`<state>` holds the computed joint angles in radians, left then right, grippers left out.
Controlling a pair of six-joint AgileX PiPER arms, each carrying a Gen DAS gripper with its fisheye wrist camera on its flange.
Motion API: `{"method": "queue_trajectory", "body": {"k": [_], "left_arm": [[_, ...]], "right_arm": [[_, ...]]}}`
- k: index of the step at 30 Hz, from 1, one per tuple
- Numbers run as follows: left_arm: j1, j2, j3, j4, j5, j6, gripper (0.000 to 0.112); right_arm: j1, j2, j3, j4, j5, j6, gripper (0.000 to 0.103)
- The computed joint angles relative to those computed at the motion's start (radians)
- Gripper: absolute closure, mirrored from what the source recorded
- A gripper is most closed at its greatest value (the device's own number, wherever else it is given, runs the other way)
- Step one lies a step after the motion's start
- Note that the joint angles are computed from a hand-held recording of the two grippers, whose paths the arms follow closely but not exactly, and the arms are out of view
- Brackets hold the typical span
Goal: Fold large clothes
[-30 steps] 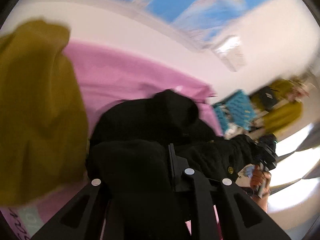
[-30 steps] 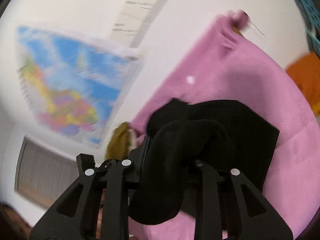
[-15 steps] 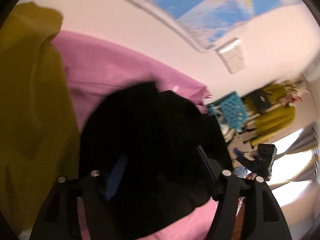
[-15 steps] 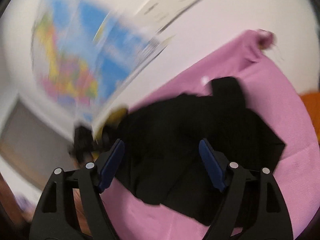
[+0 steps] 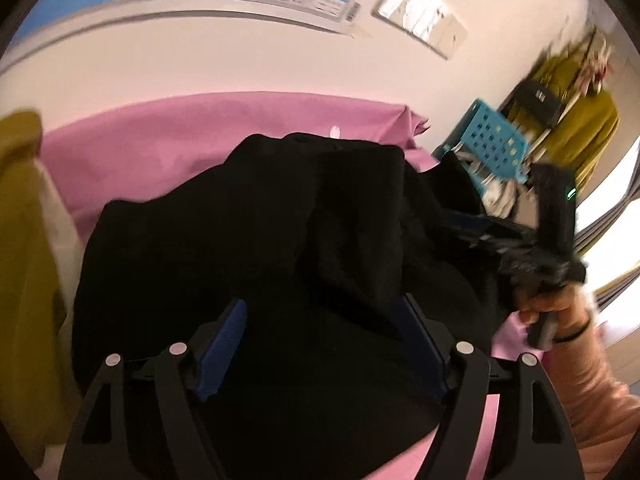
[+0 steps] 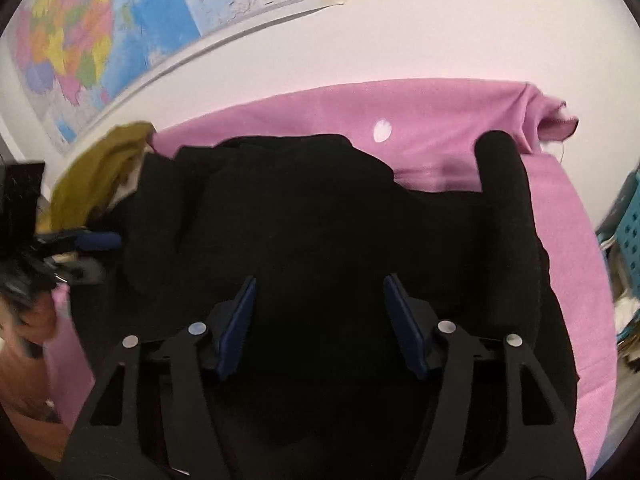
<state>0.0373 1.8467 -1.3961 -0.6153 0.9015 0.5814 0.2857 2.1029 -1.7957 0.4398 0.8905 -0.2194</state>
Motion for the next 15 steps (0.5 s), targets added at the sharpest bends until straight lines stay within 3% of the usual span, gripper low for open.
{"method": "queue_trajectory", "body": {"k": [4, 7, 9, 11, 13, 14, 15], "left_arm": [[-0.051, 0.026, -0.027, 0.111, -0.047, -0.089, 0.036], [-0.071, 0.042, -0.046, 0.118, -0.055, -0.103, 0.035], [-0.101, 0.07, -0.08, 0.155, -0.051, -0.162, 0.035], [-0.132, 0.11, -0.123, 0.24, -0.053, -0.242, 0.035], [-0.151, 0.143, -0.163, 0.307, -0.041, -0.295, 0.036], [-0.151, 0.156, -0.183, 0.312, -0.028, -0.308, 0.036], [-0.15, 0.164, -0.2, 0.317, -0.017, -0.326, 0.036]], "right_arm": [[-0.082, -0.194, 0.221, 0.145, -0.116, -0.153, 0.036], [-0.127, -0.343, 0.393, 0.072, -0.223, -0.117, 0.033], [-0.166, -0.384, 0.461, 0.033, -0.228, -0.099, 0.025], [-0.19, -0.386, 0.501, 0.053, -0.211, -0.101, 0.025], [-0.205, -0.371, 0.526, 0.089, -0.203, -0.14, 0.042], [-0.22, -0.357, 0.534, 0.15, -0.188, -0.2, 0.07], [-0.234, -0.336, 0.528, 0.186, -0.171, -0.226, 0.086]]}}
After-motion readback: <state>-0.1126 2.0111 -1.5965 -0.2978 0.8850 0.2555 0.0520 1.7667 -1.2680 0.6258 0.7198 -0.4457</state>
